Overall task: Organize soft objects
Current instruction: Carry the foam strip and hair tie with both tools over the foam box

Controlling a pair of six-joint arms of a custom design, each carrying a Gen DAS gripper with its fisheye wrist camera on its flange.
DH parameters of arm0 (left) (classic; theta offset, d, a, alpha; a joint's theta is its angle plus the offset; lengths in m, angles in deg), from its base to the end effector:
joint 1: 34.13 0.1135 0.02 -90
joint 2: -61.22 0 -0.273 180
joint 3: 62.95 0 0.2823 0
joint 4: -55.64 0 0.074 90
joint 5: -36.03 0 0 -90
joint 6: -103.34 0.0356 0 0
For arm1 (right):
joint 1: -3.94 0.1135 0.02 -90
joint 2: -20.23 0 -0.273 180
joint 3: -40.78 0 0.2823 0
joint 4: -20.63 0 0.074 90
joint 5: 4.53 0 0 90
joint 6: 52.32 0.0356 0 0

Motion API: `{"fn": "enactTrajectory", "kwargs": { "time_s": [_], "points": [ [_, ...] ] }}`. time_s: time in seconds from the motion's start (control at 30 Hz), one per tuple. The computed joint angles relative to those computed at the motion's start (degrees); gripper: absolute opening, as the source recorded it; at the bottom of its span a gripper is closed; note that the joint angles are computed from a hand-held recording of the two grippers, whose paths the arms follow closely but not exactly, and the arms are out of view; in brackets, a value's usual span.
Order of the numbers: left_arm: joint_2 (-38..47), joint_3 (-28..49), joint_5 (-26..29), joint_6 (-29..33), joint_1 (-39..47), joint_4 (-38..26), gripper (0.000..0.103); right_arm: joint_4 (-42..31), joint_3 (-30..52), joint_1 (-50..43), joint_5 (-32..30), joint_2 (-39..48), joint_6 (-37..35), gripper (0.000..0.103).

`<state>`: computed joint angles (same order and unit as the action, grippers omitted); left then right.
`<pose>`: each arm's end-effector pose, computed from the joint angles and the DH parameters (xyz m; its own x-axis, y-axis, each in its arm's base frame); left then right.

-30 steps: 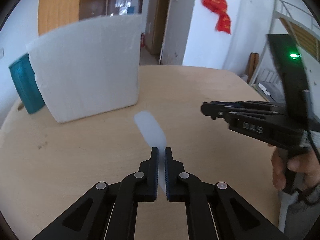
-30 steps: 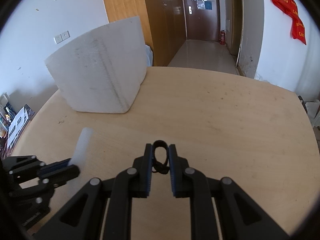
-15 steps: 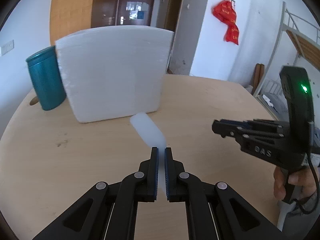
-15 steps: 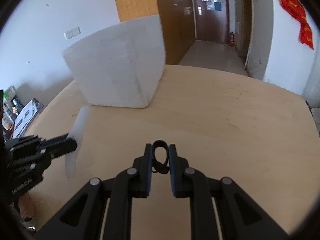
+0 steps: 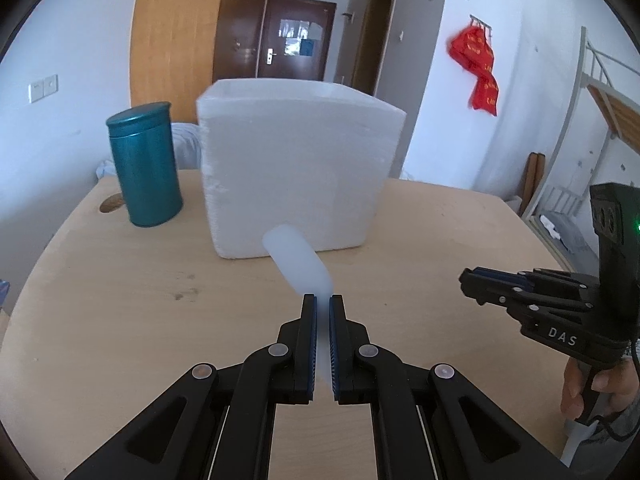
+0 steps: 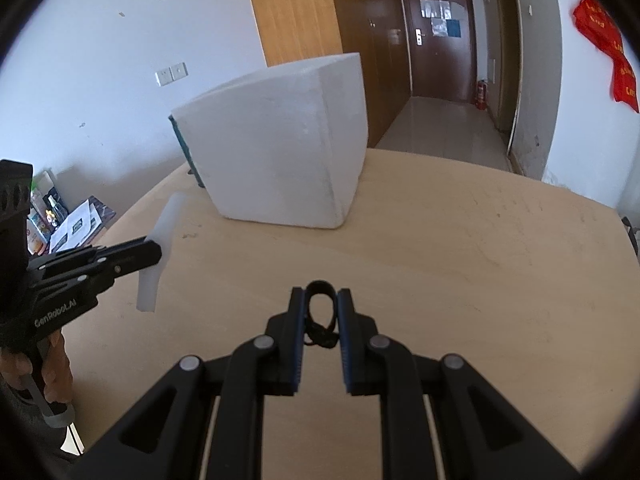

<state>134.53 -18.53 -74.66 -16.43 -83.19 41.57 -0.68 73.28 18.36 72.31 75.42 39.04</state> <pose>0.1846 -0.1937 0.1655 -0.6544 0.0455 -0.7548 0.2446 0.9573 -0.1544 0.1944 0.0583 0.1533 -0.6821 -0.1515 -0.7154 -0.3850 0.9061 0.1752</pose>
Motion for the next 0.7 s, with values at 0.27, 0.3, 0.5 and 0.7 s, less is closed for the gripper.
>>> {"fn": "enactTrajectory", "kwargs": {
  "time_s": [0.27, 0.3, 0.5, 0.7],
  "points": [
    [-5.27, -2.12, -1.09, 1.39, -0.05, -0.05, 0.006, -0.53, -1.48, 2.61, 2.14, -6.75, 2.77, 0.019],
    [-5.55, -2.11, -0.72, 1.49, 0.18, -0.05, 0.006, -0.64, -1.24, 3.3, 2.76, -7.14, 3.17, 0.019],
    [-8.69, -1.56, -0.83, 3.44, 0.69, -0.9, 0.006, -1.11, 0.25, 5.85, 5.65, -8.48, 4.57, 0.019],
    [-9.56, 1.11, -0.85, 4.92, 0.62, -2.16, 0.006, -2.41, 1.8, 7.83, 8.53, -10.7, 5.83, 0.019]
  ]
}}
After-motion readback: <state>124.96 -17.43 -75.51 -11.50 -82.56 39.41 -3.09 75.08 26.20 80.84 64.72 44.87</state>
